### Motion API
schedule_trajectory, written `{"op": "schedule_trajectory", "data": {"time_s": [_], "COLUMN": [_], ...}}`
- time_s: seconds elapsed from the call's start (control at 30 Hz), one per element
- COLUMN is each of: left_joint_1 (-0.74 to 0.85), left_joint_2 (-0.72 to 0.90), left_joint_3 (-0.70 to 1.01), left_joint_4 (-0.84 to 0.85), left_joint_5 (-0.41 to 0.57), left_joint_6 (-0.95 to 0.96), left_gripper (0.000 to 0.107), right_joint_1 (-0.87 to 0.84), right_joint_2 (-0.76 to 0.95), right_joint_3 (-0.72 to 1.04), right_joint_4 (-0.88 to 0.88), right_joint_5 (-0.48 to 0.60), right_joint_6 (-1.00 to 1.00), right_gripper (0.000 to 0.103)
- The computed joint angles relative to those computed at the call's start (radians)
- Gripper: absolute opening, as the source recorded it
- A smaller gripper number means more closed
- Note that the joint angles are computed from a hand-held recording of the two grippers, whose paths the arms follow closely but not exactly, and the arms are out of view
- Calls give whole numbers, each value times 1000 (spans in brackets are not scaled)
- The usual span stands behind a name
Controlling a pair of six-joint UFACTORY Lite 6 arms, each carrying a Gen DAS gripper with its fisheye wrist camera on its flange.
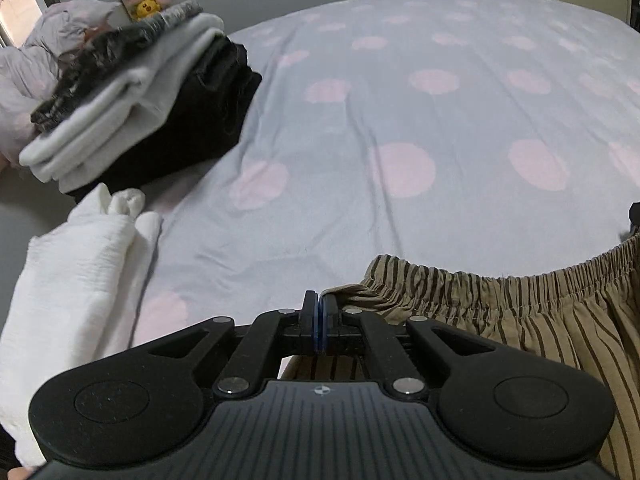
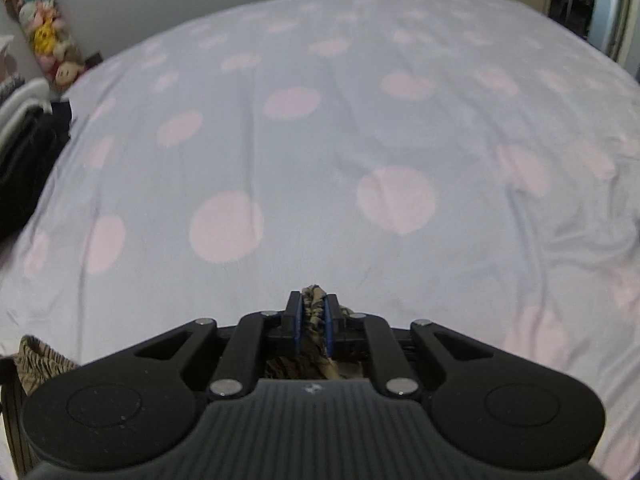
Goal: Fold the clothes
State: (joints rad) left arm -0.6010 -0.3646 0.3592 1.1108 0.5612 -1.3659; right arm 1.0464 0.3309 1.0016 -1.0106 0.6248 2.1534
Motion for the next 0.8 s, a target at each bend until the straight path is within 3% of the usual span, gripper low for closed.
{"op": "schedule_trajectory", "data": {"time_s": [0.1, 0.2, 0.37, 0.47, 0.57, 0.7, 0.73, 0.8], "left_joint_1": [14, 41, 110, 207, 283, 343, 330, 302], "left_joint_2": [-2, -88, -346, -459, -479, -448, -437, -415], "left_joint_3": [-19, -39, -127, -191, -248, -310, -318, -332], "left_joint_4": [18, -74, -231, -382, -478, -533, -504, -443], "left_joint_5": [-11, -18, -11, -41, -82, -143, -154, -174], "left_joint_6": [-19, 97, 350, 556, 656, 689, 648, 565], "left_gripper": [16, 25, 49, 52, 53, 53, 51, 34], "right_joint_1": [-2, 3, -14, -22, -38, -47, -38, -21], "right_joint_2": [-38, -136, -394, -508, -529, -424, -387, -314], "right_joint_3": [-56, -147, -384, -507, -591, -609, -598, -573], "right_joint_4": [-93, -185, -257, -265, -343, -592, -641, -732], "right_joint_5": [-14, -4, -10, -35, -106, -182, -180, -175], "right_joint_6": [59, 115, 131, 117, 191, 462, 520, 627], "right_gripper": [26, 38, 40, 40, 40, 39, 38, 38]}}
